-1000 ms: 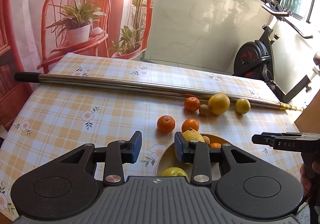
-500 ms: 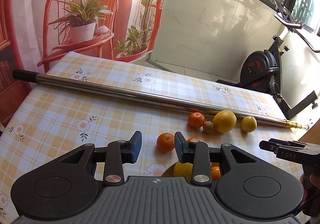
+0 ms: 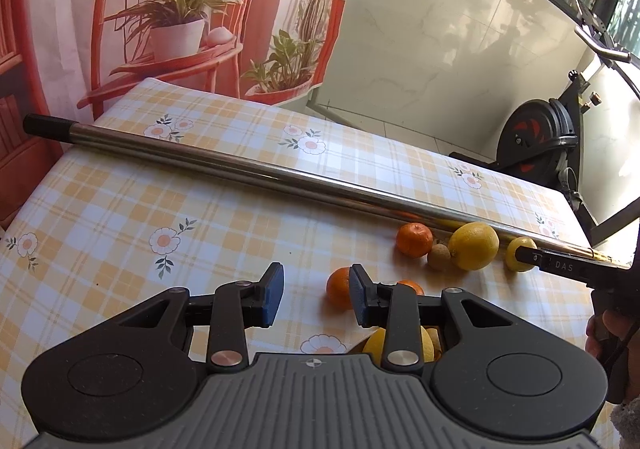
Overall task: Organize fruits
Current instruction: 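Grasp the round yellow grapefruit with the right gripper while the left reaches a tangerine, then grasp a tangerine with the left gripper while the right gripper lifts the grapefruit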
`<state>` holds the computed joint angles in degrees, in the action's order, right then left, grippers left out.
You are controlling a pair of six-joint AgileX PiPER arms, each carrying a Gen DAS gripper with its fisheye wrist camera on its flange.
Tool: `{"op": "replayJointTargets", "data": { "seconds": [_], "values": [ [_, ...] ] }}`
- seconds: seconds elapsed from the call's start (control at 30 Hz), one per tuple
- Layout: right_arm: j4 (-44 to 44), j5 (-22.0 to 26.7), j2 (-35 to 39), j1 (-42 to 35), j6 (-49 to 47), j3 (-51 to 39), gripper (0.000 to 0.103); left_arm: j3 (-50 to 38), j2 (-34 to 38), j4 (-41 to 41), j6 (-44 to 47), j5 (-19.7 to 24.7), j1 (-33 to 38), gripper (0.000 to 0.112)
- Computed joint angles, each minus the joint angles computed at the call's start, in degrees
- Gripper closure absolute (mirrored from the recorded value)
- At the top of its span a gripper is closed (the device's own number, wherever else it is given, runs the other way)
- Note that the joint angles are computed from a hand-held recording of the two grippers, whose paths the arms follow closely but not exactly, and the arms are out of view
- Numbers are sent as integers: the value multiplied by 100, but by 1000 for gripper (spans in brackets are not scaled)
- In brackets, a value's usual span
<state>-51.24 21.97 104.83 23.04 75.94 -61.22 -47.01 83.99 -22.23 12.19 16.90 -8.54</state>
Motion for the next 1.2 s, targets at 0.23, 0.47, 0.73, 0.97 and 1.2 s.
{"op": "replayJointTargets", "data": {
  "seconds": [0.23,0.47,0.73,0.97,1.2],
  "values": [
    [642,-162,397,-168,-586,-336,59,-173,213,-156,121,122,30,75],
    [474,-284,379,-185,-310,-219,61,-335,372,-263,273,210,-11,75],
    [-303,-639,-193,-122,1014,605,61,-627,686,-417,299,460,20,75],
    [-1114,-645,-696,90,2167,1224,61,-1013,1133,-740,319,811,124,75],
    [-1360,-522,-1109,368,2629,1581,61,-1473,1820,-1186,19,1076,207,64]
  ]
}}
